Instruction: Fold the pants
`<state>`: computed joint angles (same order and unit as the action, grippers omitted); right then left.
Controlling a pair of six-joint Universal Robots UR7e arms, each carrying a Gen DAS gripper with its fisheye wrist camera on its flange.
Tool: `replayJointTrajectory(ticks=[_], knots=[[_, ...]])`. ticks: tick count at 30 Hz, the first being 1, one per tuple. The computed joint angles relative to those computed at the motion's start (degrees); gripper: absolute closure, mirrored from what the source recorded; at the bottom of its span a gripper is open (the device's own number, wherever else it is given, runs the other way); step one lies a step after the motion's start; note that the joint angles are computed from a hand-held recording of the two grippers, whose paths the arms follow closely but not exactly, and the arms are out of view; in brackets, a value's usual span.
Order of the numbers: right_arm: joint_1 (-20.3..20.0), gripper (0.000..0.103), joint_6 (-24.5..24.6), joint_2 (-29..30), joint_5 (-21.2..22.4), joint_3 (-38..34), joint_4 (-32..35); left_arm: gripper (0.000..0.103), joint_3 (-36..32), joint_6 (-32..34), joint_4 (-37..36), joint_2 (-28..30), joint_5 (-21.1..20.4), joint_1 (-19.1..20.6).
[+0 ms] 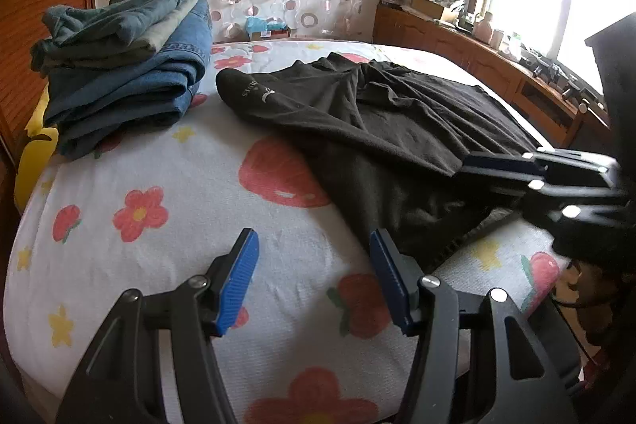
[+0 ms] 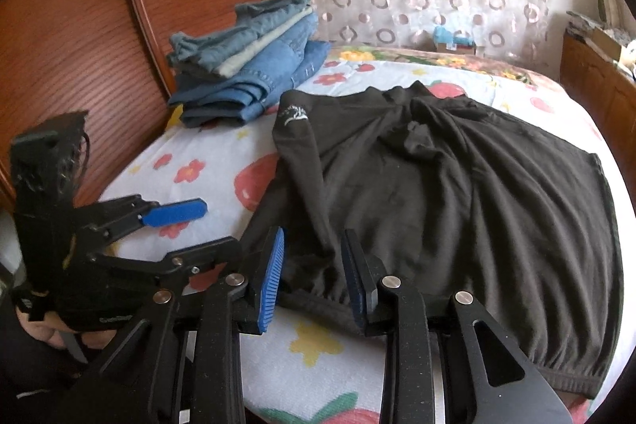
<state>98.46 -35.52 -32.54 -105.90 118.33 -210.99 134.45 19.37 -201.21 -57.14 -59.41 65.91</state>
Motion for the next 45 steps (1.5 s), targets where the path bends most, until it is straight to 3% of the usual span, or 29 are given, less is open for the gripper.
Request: replayJointTrajectory(ticks=[11,12,13,14,17,27,35,40,45], knots=[[-0.3,0.071,1.6,0.9,-1.0,-1.6,4.4,0.046,0.7,0.9,-1.8,0.4,0.6,-0.3],[-0.4,0.073,1.5,0.9,-0.7,-1.6,4.0,0.046,0.7,0.9,-1.8,0.4,0.6,-0.3],[-0.4,0.088,1.2,0.8,-0.1,-1.5,4.1,0.046,0.7,0.8,-1.8,0.4,0.6,-0.3],[-0.4,0.095,0.7,0.8,0.3,-1.4,3.8,0.046,0.7,0.8,-1.8,0.4,0.6,-0.3],[0.0,0.100,-1.4,1.2,0.6,-0.7,-0.9,0.046,0.8,0.2,-0.8,-0.1,0.6,-0.5],[0.0,0.102,-4.0,-2.0,1.1,2.3,-9.9,0.046,0.9,-1.2,1.0,-3.1,-1.9,-2.5],[-1.6,0.102,-6.6,-6.7,0.5,5.8,-16.1,0.046,-2.7,-0.5,3.3,-0.6,-3.4,-5.3],[-4.0,0.102,-4.1,-10.0,2.7,7.4,-13.9,0.046,-3.5,-1.0,3.3,0.6,-2.8,-5.8],[-4.6,0.098,-2.3,-9.2,4.0,7.0,-11.5,0.046,-3.0,-0.5,3.7,0.9,-0.6,-5.6]])
